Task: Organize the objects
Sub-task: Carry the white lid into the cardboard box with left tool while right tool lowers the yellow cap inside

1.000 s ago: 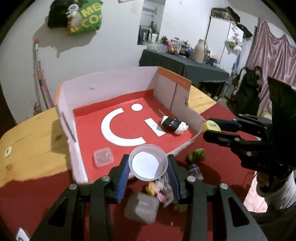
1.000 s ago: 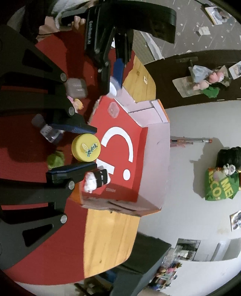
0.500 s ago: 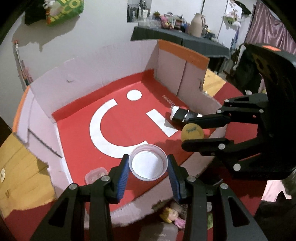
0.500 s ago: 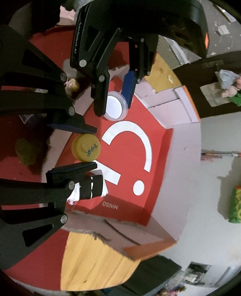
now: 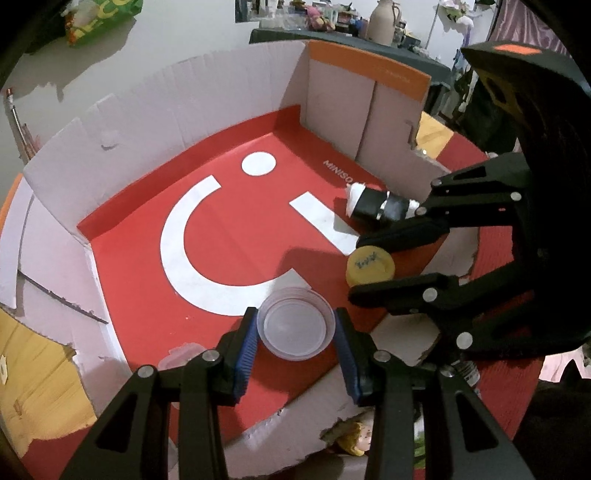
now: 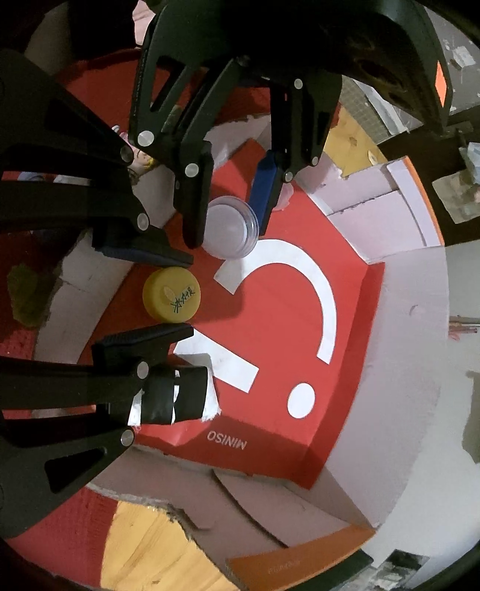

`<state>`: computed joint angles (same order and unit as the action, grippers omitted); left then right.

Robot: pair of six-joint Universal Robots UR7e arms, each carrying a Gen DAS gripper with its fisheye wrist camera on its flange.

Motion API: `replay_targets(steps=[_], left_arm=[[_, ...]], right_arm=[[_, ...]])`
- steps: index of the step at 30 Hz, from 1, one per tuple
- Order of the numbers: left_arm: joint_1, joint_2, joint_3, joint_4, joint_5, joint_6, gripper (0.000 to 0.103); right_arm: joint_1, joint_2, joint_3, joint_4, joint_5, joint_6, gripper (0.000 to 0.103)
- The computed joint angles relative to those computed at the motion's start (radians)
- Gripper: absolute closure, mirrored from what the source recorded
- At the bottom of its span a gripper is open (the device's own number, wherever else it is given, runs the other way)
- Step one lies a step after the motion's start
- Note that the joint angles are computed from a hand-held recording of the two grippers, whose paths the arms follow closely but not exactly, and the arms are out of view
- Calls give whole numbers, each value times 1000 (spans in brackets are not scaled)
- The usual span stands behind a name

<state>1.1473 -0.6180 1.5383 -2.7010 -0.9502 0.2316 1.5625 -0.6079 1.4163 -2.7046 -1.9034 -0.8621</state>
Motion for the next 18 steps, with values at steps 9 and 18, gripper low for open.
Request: replay_targets(steps=[9, 18], left_arm=[[3, 4, -5, 8, 7, 6, 61], [8, 11, -7, -7, 1, 26, 61]], right_arm=[[-2, 12, -26, 31, -15, -2, 73], [1, 10, -22, 23, -37, -34, 73]])
